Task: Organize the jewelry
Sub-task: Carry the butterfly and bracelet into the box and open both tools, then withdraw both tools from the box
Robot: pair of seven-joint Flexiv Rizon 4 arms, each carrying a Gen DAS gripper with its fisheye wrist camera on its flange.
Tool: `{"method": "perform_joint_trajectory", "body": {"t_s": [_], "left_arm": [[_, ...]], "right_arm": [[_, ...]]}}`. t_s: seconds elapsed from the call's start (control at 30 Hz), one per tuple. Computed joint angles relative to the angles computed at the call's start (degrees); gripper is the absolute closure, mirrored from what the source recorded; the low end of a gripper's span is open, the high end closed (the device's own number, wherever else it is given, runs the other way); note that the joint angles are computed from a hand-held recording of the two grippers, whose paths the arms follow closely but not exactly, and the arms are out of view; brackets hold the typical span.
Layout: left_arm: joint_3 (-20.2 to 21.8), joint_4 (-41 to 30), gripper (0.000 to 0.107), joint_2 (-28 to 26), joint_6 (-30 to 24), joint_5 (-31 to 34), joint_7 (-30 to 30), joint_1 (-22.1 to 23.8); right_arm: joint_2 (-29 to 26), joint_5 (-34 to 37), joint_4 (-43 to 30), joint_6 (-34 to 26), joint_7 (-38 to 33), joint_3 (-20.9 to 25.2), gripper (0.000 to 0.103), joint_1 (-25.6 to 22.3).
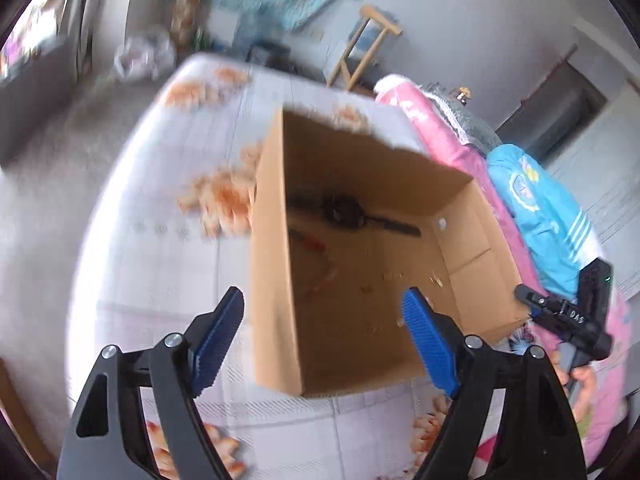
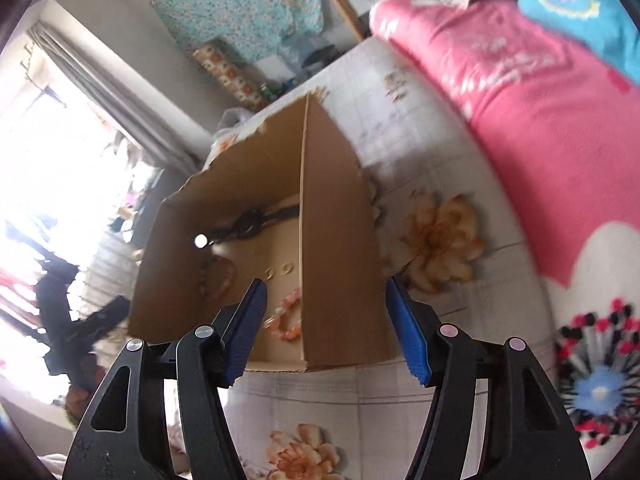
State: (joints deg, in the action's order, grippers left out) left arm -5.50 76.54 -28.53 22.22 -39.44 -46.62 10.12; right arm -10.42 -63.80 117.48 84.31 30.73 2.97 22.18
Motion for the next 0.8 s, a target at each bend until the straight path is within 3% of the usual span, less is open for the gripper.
{"method": "perform_joint_trajectory", "body": {"t_s": [0.03,0.07,0.13,0.33,0.8], "left_arm": [[-0.3,-0.5,0.027,-0.7,-2.7,-0.4,-1.1,0.5],[-0.5,-0.3,0.027,-0.9,-4.4,-0.8,-1.5,0.8],[0.0,2.5,0.027,0.6,-2.3,-1.3,-0.5,0.4],[0.9,7.6,0.027,4.1,0.0,-3.0,1.2,0.1],[6.1,23.2,0.027,16.1,-2.0,-7.8,10.4,0.7]], "right_arm": [[-1.0,-2.8,-0.4,3.9,2.2,-0.6,0.044,-0.9],[-1.2,-2.4,-0.6,4.0,1.6,-1.2,0.042,-0.2],[-0.8,3.7,-0.8,0.6,-4.2,1.2,0.043,0.1],[0.5,13.0,-1.8,-7.2,-12.3,4.0,0.043,2.8],[6.2,1.3,3.4,-14.7,2.9,7.8,0.042,4.3]]}}
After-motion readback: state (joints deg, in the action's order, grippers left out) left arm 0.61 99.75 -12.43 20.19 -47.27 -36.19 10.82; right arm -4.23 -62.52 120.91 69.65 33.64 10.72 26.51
